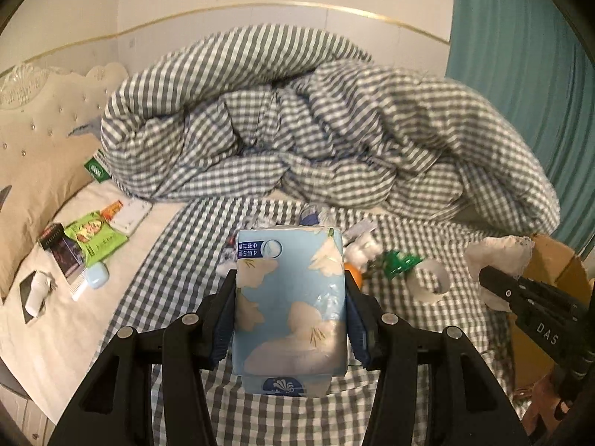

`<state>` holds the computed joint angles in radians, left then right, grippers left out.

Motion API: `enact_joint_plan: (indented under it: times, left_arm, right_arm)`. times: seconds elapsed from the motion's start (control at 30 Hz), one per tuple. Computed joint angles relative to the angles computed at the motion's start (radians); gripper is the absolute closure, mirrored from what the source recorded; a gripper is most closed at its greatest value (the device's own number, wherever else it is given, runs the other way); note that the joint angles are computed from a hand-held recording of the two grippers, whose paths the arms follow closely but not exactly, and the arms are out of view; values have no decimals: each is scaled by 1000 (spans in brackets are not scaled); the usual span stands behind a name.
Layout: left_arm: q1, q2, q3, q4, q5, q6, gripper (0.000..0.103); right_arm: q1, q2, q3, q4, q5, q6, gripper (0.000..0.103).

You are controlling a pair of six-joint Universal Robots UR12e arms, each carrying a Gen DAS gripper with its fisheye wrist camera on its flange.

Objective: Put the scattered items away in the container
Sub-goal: 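Lift the tissue pack and lace cloth and carry them over the box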

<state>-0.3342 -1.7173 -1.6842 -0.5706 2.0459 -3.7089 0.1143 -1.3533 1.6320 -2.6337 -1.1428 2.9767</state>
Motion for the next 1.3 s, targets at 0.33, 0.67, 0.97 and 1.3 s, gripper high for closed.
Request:
enact_joint_plan:
  times: [0.33, 0.67, 0.97, 1.3]
  left_arm:
    - [-61, 7, 38, 54, 56, 39, 50]
    - [-105, -15, 97, 59, 75, 73, 50]
    - [-143, -44, 151, 74, 91, 106, 50]
    - [-188, -129, 264, 80, 37, 152, 50]
  right_arm:
    - [-47, -92, 59, -74, 22, 23, 85]
    - [-103, -145, 89, -120, 39, 51, 84]
    - [-157, -183, 116, -160, 57, 65, 84]
    - [-263, -217, 145, -149, 21, 89, 84]
